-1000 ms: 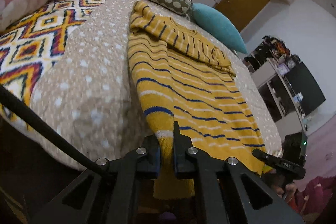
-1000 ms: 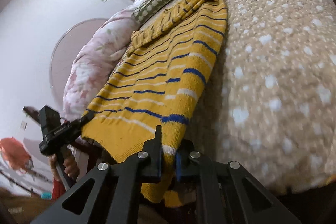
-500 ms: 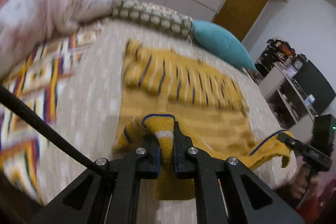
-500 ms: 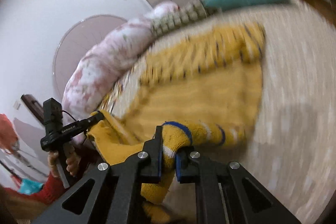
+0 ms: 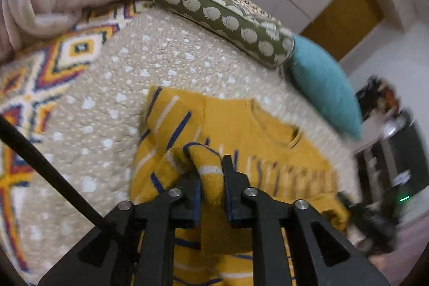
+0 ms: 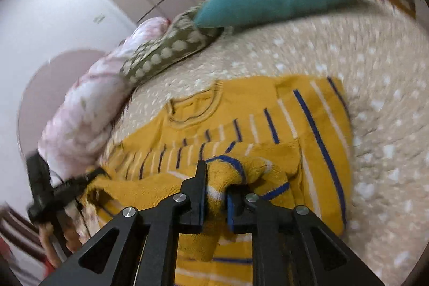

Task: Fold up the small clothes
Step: 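Lift the hem with both grippers, fold it up toward the collar, release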

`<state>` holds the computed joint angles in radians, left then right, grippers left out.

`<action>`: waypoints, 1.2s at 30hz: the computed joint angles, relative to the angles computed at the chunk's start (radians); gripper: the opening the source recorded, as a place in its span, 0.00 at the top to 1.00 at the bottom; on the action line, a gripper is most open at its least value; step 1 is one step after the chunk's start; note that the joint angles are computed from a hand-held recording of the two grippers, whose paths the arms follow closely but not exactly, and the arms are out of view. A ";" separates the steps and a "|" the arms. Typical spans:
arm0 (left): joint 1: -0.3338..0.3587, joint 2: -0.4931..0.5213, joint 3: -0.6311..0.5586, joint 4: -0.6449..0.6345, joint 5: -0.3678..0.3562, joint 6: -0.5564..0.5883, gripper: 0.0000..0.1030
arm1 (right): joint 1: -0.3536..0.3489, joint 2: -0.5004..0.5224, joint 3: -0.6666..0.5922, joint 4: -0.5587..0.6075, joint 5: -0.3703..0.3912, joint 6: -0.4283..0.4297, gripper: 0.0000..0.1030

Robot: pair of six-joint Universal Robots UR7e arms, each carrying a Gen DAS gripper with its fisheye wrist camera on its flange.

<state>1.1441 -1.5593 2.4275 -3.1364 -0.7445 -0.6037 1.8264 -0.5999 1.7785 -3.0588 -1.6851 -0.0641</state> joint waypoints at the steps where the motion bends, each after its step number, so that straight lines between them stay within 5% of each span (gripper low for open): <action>1: 0.021 0.000 -0.002 -0.039 -0.039 0.004 0.73 | -0.022 0.005 -0.013 0.012 0.040 0.032 0.83; 5: 0.055 0.008 -0.007 -0.182 -0.064 0.032 0.43 | -0.056 0.037 -0.084 0.051 0.097 0.097 0.76; 8: 0.072 -0.009 -0.017 -0.196 -0.071 0.053 0.40 | -0.071 0.065 -0.134 0.085 0.154 0.147 0.53; 14: 0.036 -0.062 0.016 -0.097 -0.010 0.065 0.38 | -0.095 0.082 -0.161 0.049 0.229 0.273 0.46; 19: -0.026 -0.108 0.089 0.031 0.014 0.084 0.37 | -0.084 0.015 -0.104 0.008 0.179 0.227 0.37; 24: -0.105 -0.136 0.172 0.185 0.070 0.094 0.30 | -0.037 -0.118 0.055 0.082 0.038 0.012 0.37; 27: -0.091 -0.125 0.191 0.214 0.024 0.082 0.30 | -0.026 -0.161 0.158 0.066 -0.015 -0.055 0.37; 28: -0.076 -0.116 0.186 0.244 0.008 0.065 0.42 | -0.028 -0.169 0.187 0.054 -0.031 -0.073 0.43; 29: -0.078 -0.119 0.183 0.291 0.022 0.036 0.77 | -0.027 -0.170 0.213 0.032 -0.057 -0.092 0.74; 30: -0.079 -0.134 0.168 0.370 0.031 -0.001 0.89 | -0.030 -0.170 0.230 0.020 -0.077 -0.104 0.92; 36: -0.198 -0.303 0.142 0.685 0.128 -0.167 0.88 | -0.078 -0.246 0.292 -0.065 -0.078 -0.059 0.94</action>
